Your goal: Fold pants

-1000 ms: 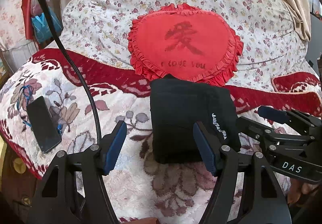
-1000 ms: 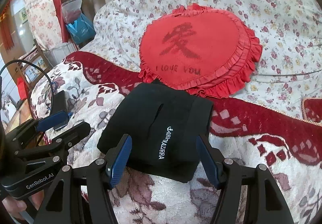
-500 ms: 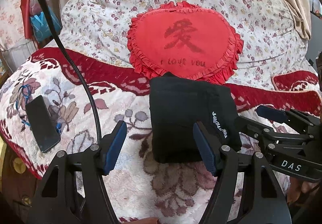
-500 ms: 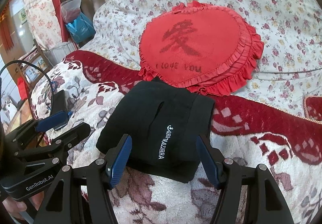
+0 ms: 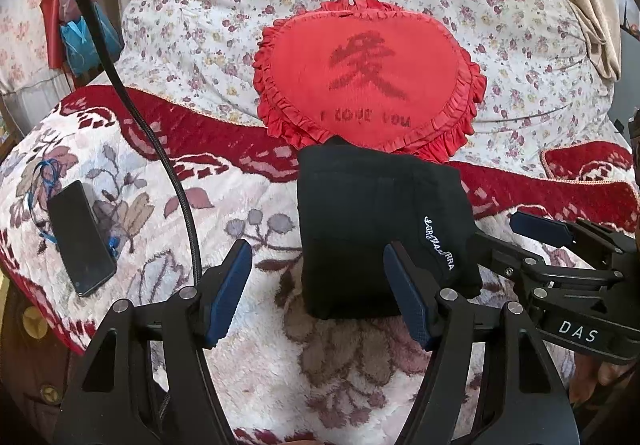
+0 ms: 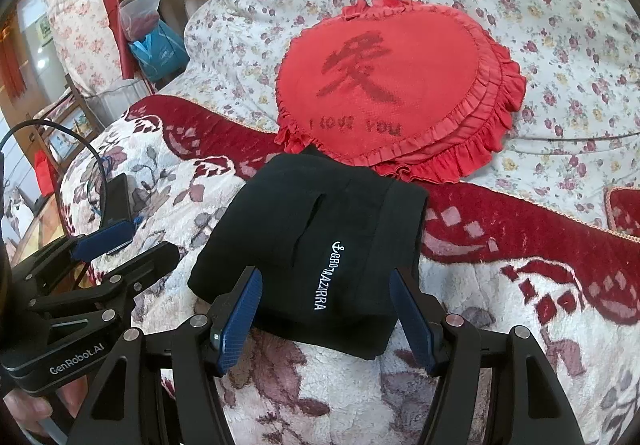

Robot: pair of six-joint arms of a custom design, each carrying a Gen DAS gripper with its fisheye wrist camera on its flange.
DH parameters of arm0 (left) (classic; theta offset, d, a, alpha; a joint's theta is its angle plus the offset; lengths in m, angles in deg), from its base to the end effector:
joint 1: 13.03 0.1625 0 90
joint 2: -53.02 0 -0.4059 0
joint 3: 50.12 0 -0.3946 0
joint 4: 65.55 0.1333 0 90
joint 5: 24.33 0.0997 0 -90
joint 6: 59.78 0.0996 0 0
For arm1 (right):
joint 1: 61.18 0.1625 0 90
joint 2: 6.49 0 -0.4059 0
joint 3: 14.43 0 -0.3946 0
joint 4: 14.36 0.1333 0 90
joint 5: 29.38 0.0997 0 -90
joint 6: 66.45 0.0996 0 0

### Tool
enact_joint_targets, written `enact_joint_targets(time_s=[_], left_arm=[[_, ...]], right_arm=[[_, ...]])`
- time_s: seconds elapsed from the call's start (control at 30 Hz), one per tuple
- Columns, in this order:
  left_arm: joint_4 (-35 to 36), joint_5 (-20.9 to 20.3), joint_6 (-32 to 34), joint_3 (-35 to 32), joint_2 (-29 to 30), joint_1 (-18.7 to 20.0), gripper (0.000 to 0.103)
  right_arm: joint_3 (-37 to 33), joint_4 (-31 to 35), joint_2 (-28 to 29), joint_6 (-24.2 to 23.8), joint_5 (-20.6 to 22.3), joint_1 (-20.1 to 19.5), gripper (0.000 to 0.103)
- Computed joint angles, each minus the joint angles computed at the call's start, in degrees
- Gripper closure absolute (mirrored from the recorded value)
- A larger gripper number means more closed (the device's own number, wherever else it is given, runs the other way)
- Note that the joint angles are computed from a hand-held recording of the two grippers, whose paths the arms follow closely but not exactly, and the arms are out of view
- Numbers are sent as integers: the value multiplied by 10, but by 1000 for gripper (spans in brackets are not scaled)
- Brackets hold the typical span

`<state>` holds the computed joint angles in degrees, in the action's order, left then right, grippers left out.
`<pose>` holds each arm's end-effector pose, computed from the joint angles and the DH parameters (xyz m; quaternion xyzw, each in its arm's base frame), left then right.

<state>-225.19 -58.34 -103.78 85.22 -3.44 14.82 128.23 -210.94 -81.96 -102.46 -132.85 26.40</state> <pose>-0.2438 -0.3730 0.0426 0.1762 0.8631 -0.3313 0.3379 0.0934 -0.3976 0.1801 0.2323 -0.9065 0.2797 0.2144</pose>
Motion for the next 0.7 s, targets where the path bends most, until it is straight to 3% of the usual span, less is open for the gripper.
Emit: enact_joint_targets(time_s=[0.43, 0.7], left_arm=[[-4, -3, -2, 1, 4, 1, 34], [-18, -9, 1, 1, 11, 8, 34]], right_arm=[[2, -2, 0, -1, 5, -10, 39], [12, -43, -7, -17, 27, -49, 39]])
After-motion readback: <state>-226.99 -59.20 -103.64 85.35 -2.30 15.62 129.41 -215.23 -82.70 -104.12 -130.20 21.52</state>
